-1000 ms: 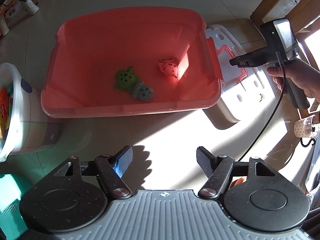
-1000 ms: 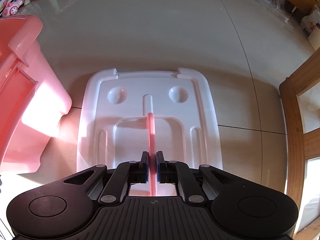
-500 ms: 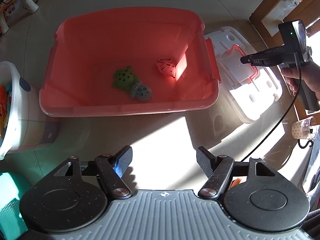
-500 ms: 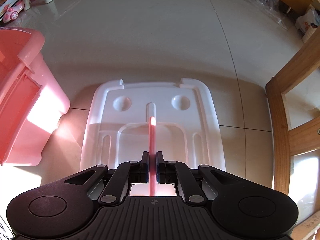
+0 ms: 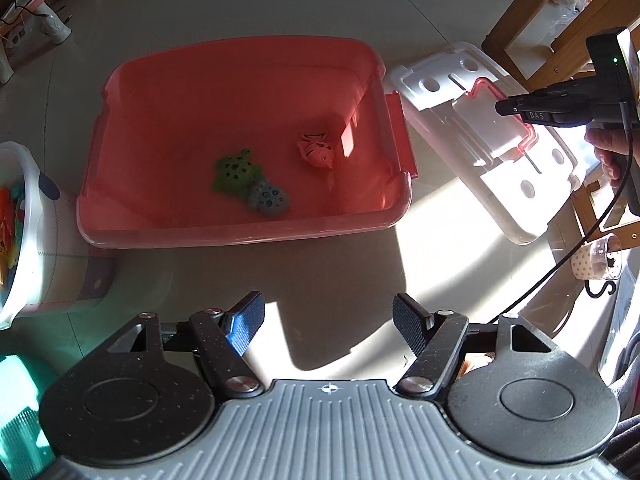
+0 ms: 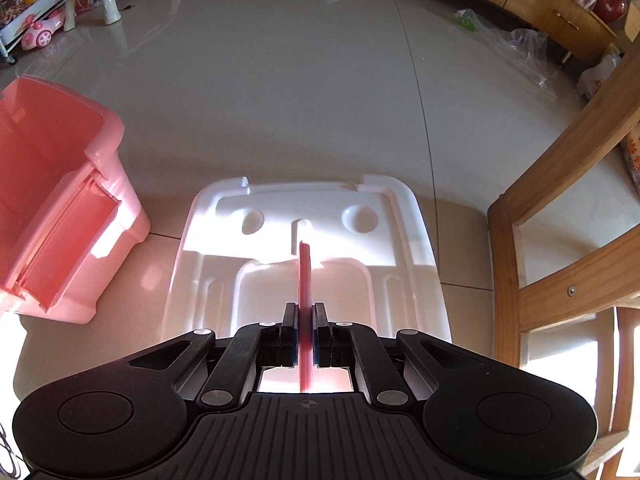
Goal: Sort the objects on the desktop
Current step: 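Lift the lid with the right tool and carry it over the box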
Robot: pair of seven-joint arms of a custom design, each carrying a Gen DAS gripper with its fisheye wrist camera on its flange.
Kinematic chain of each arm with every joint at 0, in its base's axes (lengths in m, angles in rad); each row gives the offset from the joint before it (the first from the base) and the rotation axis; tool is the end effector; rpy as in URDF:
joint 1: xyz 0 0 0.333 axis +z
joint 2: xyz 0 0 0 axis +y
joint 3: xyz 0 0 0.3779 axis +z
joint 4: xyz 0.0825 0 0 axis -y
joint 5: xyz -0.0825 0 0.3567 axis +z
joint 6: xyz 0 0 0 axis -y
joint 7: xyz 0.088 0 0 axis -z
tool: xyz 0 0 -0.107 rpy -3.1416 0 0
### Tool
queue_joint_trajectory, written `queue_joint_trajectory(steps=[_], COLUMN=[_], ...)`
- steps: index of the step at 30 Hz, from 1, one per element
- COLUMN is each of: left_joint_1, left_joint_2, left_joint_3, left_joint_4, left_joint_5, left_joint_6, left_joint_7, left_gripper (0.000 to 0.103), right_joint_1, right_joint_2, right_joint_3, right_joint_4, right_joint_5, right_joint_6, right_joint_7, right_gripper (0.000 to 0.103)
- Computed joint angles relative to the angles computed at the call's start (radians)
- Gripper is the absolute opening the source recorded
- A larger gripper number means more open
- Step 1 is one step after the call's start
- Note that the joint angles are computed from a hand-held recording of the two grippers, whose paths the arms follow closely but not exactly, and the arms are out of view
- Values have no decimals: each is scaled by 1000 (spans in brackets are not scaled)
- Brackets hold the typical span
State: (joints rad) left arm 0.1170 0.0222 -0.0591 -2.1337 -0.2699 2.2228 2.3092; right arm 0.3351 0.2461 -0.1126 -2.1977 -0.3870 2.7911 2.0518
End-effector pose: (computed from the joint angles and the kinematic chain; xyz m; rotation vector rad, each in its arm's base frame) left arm 0.5290 0.0224 0.4809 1.5500 -2.6836 0.3575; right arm 0.5620 0.1484 0.3866 -2.1306 1.9449 -0.5001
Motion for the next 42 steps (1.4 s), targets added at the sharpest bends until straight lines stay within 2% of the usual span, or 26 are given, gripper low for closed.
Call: queue_joint_trajectory(steps=[7,16,24,31,35,42], left_joint_1=[3,22,47,70,84,103], left_joint_2=[-17,-10,4,22,41,72], left_joint_3=[6,21,30,34,35,29], left_joint_4=[0,36,71,93,107,137], left_joint_5=[-23,-37,-39,-34,-25,-16], left_joint_6=[-12,-38,-62,-77,-77,-91], left_joint_7=[28,22,-1,-16,-31,-66], left_gripper=[73,73,73,73,73,73], right_joint_1=[-16,-46,-23,17,16,16], right_joint_2=[-71,-84,-12,101,174,283], right_joint_3=[16,78,129,169,214,291], right_joint_4=[34,137,271,403,484,636], right_joint_5=[-51,2,176,334,441,608], right_joint_6=[-41,-47,-54,-54,-56,-119], right_joint_7=[-17,-143,-343,-514,-647,-889], right_gripper=[5,5,5,5,5,5])
